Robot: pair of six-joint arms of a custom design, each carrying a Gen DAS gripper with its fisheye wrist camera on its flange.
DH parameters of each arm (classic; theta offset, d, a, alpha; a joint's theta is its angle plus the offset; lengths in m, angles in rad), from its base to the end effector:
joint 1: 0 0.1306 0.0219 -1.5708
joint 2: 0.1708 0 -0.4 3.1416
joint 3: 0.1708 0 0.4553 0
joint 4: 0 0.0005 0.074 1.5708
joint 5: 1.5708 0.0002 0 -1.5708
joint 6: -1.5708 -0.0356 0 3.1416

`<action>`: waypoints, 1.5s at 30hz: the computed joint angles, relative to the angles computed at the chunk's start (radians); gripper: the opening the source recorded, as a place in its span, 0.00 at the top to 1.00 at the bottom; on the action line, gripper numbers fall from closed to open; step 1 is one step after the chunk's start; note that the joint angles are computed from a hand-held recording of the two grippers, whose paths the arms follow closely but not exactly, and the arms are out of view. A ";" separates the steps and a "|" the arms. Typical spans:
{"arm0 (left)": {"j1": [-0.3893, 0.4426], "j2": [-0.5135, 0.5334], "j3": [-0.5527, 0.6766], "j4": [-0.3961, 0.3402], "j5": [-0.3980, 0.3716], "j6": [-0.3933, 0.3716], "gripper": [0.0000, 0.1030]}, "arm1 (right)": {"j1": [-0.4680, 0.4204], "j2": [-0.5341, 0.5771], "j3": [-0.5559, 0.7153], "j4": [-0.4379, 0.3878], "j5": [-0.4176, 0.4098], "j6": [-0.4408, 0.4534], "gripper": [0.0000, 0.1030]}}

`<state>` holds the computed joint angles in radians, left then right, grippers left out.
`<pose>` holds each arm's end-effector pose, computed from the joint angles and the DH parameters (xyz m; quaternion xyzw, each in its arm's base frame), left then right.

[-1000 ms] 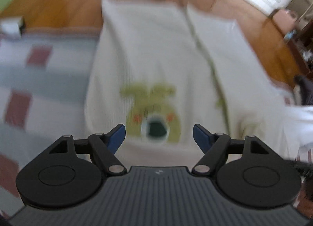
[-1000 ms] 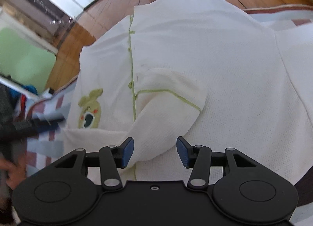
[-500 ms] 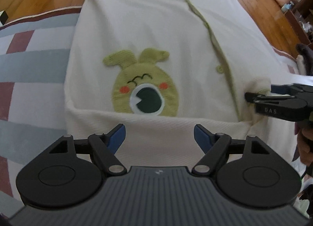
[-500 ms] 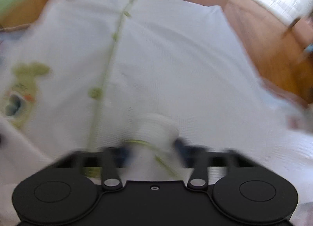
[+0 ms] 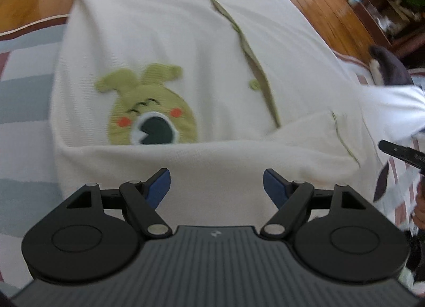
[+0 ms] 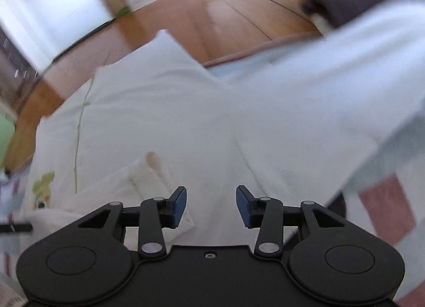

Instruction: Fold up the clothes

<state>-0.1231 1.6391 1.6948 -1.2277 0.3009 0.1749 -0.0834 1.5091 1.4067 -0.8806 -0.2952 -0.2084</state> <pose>0.6070 -0.0862 0.4450 0.0046 0.9696 -0.1744 0.1719 0.5769 -0.0383 0.3916 0.0955 0.9429 0.1584 0.2772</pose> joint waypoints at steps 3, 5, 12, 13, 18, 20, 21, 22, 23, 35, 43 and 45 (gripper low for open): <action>-0.017 0.014 0.013 -0.016 -0.008 -0.039 0.25 | -0.003 0.005 0.005 0.011 -0.038 0.019 0.54; -0.025 0.021 0.020 -0.024 -0.015 -0.056 0.25 | 0.014 0.021 0.027 0.017 -0.060 0.065 0.51; -0.024 0.020 0.017 -0.028 -0.031 -0.054 0.25 | 0.086 0.150 0.154 -0.082 -0.102 0.270 0.41; -0.020 0.017 0.014 -0.025 -0.030 -0.046 0.25 | 0.093 0.163 0.159 -0.086 -0.092 0.294 0.41; -0.001 0.010 0.000 -0.017 -0.024 -0.011 0.25 | 0.100 0.150 0.142 -0.068 -0.110 0.337 0.66; 0.006 0.009 -0.003 -0.011 -0.015 0.004 0.25 | 0.097 0.138 0.139 -0.083 -0.154 0.367 0.68; 0.008 0.009 -0.003 -0.008 -0.013 0.009 0.25 | 0.095 0.134 0.139 -0.098 -0.181 0.389 0.72; 0.011 0.008 -0.004 -0.005 -0.012 0.013 0.25 | 0.093 0.131 0.141 -0.114 -0.205 0.409 0.75; 0.012 0.008 -0.004 0.000 -0.015 0.014 0.25 | 0.092 0.132 0.145 -0.129 -0.214 0.417 0.75; 0.009 0.003 -0.016 0.022 -0.036 -0.006 0.25 | 0.026 0.042 0.079 0.073 -0.405 0.246 0.96; 0.003 -0.002 -0.024 0.042 -0.110 0.001 0.25 | 0.003 0.113 0.163 0.115 -0.168 0.064 0.95; -0.010 0.010 -0.015 0.030 -0.144 -0.041 0.25 | 0.016 0.168 0.213 0.068 -0.120 0.098 0.91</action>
